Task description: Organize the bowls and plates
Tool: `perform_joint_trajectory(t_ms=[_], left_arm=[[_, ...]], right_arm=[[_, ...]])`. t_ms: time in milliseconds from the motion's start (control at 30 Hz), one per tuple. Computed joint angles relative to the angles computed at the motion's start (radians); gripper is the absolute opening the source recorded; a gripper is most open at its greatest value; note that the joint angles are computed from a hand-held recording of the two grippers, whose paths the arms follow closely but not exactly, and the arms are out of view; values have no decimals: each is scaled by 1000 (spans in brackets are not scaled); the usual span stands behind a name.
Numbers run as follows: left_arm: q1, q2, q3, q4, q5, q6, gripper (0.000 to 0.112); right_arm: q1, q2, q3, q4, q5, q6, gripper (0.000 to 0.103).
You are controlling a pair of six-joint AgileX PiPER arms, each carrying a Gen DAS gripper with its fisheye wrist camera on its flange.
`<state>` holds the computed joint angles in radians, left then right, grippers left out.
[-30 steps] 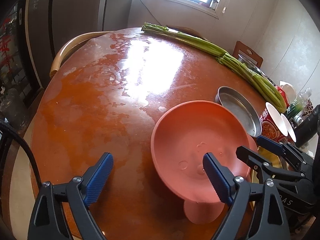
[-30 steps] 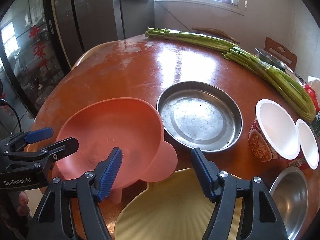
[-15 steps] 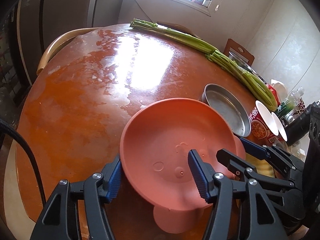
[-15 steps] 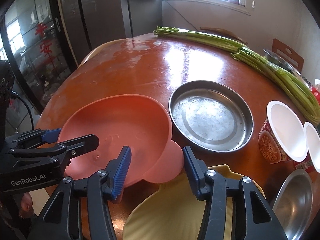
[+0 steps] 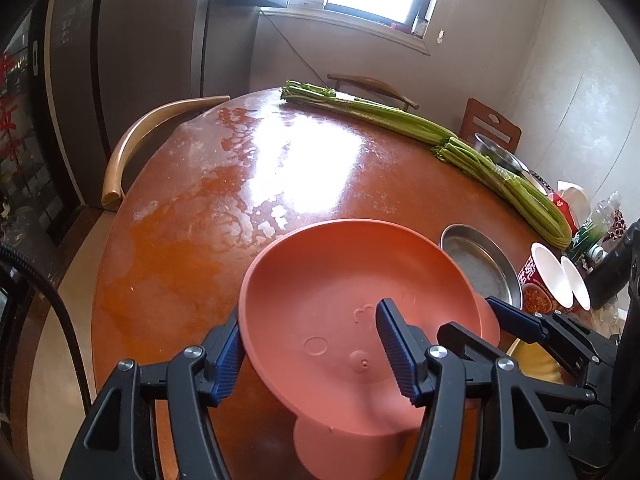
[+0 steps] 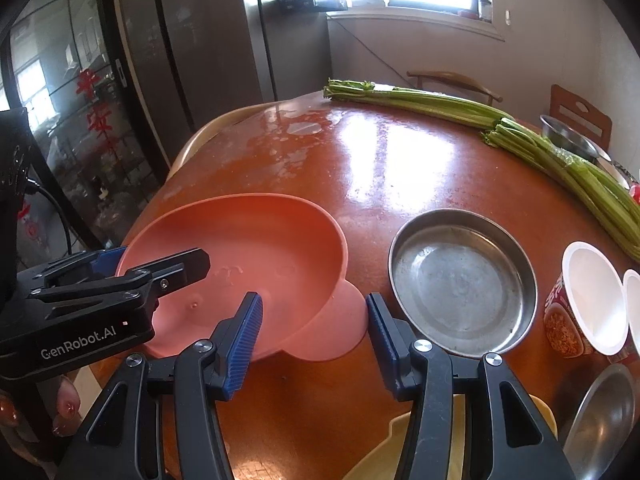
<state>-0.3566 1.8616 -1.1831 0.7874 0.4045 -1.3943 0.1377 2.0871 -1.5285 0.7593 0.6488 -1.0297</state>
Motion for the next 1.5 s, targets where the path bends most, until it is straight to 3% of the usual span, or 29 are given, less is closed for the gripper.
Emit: perform_joint_trajectory(t_ms=[233,633,1167,1500], left_arm=[[60,75,-72,-131,-34,202,62],[100,158,-160,-300,-21,433,62],[113,174,-162,-383,-17,541,63],[125,129,-120,-327,-23,469,63]], right_arm=[[14,55,-62,-38,2,113,55],[28,119,-136,-113,31,240,55],[31,106,-115,-122,24,293,55],[23,70,-84,-101,19,268,55]])
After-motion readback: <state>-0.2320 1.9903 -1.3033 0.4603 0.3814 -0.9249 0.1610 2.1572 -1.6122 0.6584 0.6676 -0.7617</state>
